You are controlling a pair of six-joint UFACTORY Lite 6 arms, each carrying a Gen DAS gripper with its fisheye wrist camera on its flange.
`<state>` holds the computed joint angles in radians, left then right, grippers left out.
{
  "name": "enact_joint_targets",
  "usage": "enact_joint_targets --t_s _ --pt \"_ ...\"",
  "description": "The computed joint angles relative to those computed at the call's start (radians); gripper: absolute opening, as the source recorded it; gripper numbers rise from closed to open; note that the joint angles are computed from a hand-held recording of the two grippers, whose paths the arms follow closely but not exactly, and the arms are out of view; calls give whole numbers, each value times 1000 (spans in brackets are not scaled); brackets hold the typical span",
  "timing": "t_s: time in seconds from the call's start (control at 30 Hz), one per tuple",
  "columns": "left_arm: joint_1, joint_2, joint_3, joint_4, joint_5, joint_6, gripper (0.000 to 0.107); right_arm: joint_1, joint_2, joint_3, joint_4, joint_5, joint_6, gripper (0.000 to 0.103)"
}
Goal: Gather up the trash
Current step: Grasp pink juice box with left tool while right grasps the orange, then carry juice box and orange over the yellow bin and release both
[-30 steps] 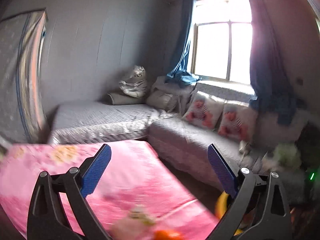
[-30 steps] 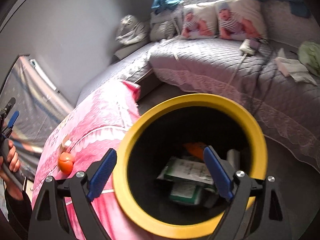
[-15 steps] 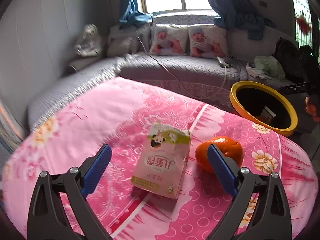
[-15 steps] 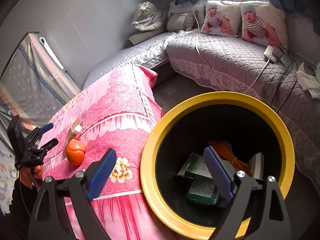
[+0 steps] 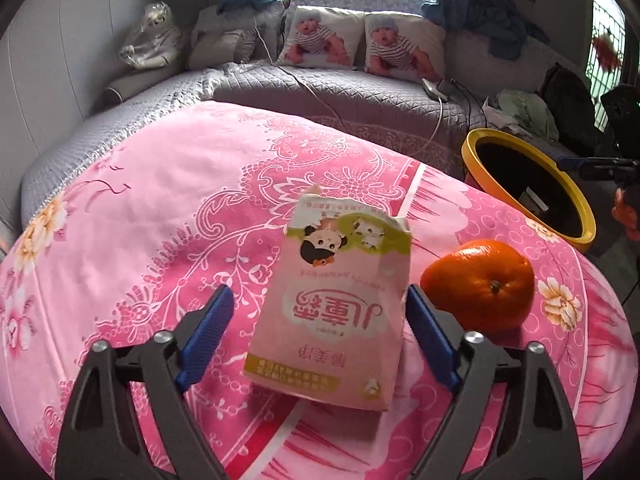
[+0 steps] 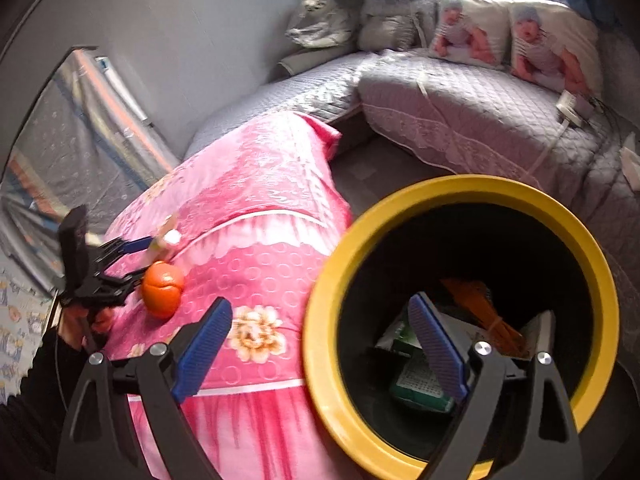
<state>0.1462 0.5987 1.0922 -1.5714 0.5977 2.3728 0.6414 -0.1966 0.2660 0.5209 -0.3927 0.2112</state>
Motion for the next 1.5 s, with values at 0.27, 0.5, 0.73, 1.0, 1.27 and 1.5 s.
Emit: enact_joint_targets --t_s 0.27,0.5,0.73,1.0,1.27,1.5 --pt "62 -27 4 74 75 -104 57 248 157 256 417 -29 -651 90" --pt "208 -310 -214 2 155 -68 57 317 619 772 787 33 -1228 90" --pt "331 -766 -527 -55 86 -193 57 271 884 1100 1151 124 -1636 78" --pt "421 -1091 -665 90 163 -418 58 270 967 1214 1490 135 -1923 41" --pt "358 -1531 -790 275 215 -735 58 275 620 817 841 190 -1176 38" --pt "-208 -1775 -809 745 -164 -1408 58 272 206 415 538 105 -757 38"
